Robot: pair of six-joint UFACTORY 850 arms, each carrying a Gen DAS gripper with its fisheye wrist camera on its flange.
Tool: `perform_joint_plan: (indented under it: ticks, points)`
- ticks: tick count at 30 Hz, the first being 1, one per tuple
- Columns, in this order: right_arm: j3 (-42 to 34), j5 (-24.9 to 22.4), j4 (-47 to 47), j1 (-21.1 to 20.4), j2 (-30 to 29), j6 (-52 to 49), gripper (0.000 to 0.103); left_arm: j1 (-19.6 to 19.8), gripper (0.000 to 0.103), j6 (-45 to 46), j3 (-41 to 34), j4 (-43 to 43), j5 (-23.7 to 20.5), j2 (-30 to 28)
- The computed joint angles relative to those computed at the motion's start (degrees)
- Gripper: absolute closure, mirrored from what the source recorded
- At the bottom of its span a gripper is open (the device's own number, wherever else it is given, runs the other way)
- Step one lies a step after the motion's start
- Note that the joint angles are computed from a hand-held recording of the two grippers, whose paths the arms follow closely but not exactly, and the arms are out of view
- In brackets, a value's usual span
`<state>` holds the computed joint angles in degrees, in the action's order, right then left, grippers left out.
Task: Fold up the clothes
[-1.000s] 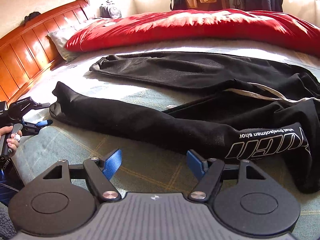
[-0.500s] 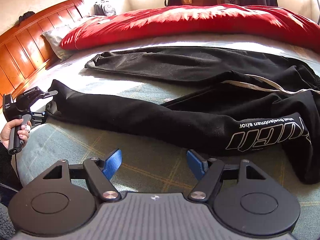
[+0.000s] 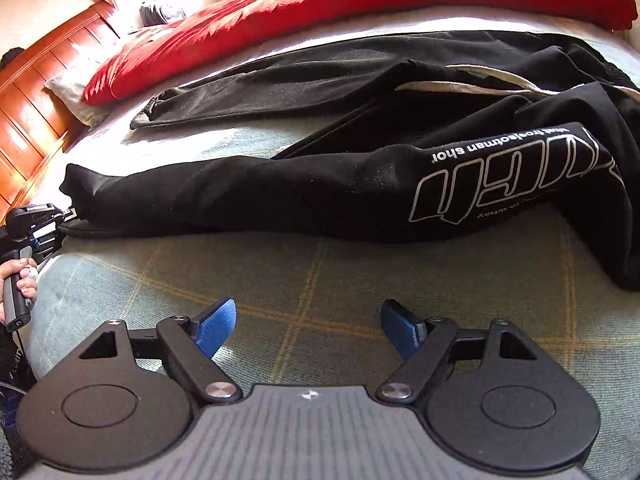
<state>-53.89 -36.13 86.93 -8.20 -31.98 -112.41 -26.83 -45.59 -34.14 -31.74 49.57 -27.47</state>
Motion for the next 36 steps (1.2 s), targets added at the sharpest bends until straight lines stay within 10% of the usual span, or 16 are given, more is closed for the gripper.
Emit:
perform_joint_plan:
  ticks: [12,27,36]
  points:
    - [-2.24,-1.04,-2.24,0.13,-1.02,1.80,0.015,-8.07,0.095,25.63,7.64,-20.54,3.73,18.82]
    - [-2.55,0.48,-7.03,-2.31,0.64,6.99,0.010,-15.11,0.095,33.77,11.29,-36.54,7.08,28.16]
    - [-4.16,-4.12,-10.43,-8.76,-0.28,15.69,0.008,-11.74,0.095,30.59,12.33,-37.24,1.69,26.87]
